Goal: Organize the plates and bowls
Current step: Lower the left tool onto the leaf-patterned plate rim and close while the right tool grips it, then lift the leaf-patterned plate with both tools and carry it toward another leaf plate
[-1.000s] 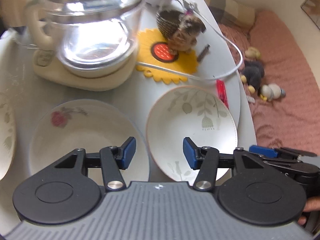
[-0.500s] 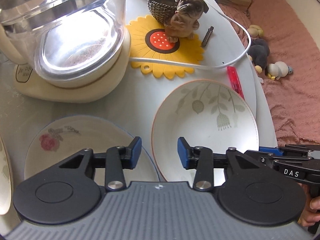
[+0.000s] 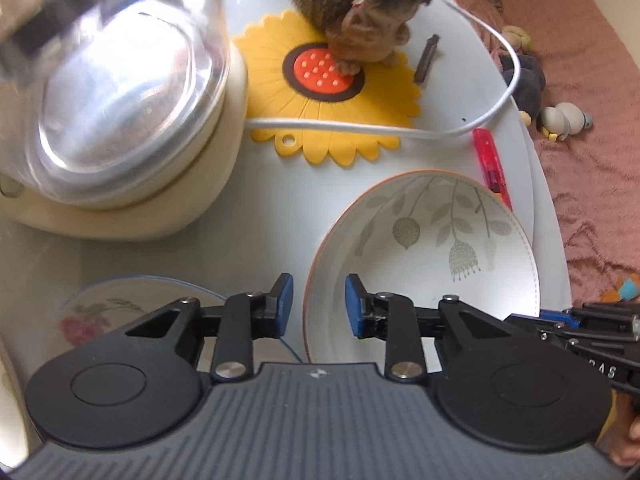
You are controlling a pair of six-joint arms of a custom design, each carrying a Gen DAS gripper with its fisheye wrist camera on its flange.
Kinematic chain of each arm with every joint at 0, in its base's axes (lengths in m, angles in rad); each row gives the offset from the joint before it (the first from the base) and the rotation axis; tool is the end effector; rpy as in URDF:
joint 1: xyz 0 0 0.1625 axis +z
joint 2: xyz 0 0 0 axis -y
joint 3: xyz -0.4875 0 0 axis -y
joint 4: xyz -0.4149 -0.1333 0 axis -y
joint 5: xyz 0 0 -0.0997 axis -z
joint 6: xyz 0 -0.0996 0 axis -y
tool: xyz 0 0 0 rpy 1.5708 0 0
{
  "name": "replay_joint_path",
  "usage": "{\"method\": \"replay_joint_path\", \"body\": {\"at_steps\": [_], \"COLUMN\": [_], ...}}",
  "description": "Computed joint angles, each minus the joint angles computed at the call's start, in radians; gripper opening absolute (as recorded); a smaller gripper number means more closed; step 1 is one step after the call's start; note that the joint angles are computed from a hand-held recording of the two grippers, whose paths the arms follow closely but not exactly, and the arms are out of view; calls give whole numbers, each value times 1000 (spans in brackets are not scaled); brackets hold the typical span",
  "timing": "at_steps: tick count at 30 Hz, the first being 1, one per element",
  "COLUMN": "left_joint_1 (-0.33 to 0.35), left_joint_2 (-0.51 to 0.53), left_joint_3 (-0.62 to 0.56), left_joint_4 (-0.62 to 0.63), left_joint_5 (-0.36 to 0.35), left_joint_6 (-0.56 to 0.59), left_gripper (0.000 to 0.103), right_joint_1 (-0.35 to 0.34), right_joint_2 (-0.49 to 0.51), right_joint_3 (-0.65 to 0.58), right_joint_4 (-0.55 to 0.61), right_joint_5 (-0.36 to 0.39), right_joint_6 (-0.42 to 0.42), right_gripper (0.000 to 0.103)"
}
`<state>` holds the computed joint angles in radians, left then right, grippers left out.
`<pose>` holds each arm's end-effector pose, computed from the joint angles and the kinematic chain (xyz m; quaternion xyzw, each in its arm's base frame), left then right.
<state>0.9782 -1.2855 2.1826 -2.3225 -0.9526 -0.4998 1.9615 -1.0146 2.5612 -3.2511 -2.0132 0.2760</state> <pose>-0.1113 -0.5073 0.2113 0.0661 0.9480 -0.0985 0.2952 0.2279 -0.3152 0.0858 0.0412 -0.9727 0.1332 0.1855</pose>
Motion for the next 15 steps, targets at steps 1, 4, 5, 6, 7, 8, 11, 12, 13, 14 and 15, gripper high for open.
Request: {"method": "replay_joint_path", "body": {"at_steps": [1, 4, 5, 6, 7, 8, 11, 12, 13, 14, 15], "left_joint_1": [12, 33, 38, 40, 43, 44, 39, 37, 35, 33, 32], "left_joint_2": [4, 6, 5, 3, 2, 1, 0, -1, -3, -6, -9], "left_joint_3": [-8, -14, -16, -16, -15, -15, -19, -19, -19, -18, -16], "left_joint_4": [5, -11, -13, -18, -22, -22, -4, 1, 7, 11, 10], "left_joint_5": [-11, -40, -49, -57, -62, -64, -62, -60, -60, -61, -63], "left_joint_6": [-20, -30, -30, -28, -30, -33, -16, -12, -10, -10, -4], "left_gripper": [31, 27, 25, 23, 22, 21, 20, 19, 18, 17, 16], "right_joint_1": [0, 6, 8, 8, 7, 6, 2, 0, -2, -1, 2], "right_joint_2": [3, 13, 17, 19, 22, 25, 29, 27, 24, 21, 19], "right_joint_3": [-1, 6, 8, 10, 11, 13, 15, 16, 17, 17, 16], "right_joint_4": [-4, -34, -42, -48, -57, -69, -84, -83, -79, -73, -67], "right_joint_5": [-3, -14, -15, -16, -15, -13, -11, -7, -5, -6, -10], "right_joint_6": [9, 19, 17, 17, 16, 10, 1, 7, 11, 15, 17], "right_gripper": [13, 13, 13, 13, 13, 13, 13, 13, 13, 13, 13]}}
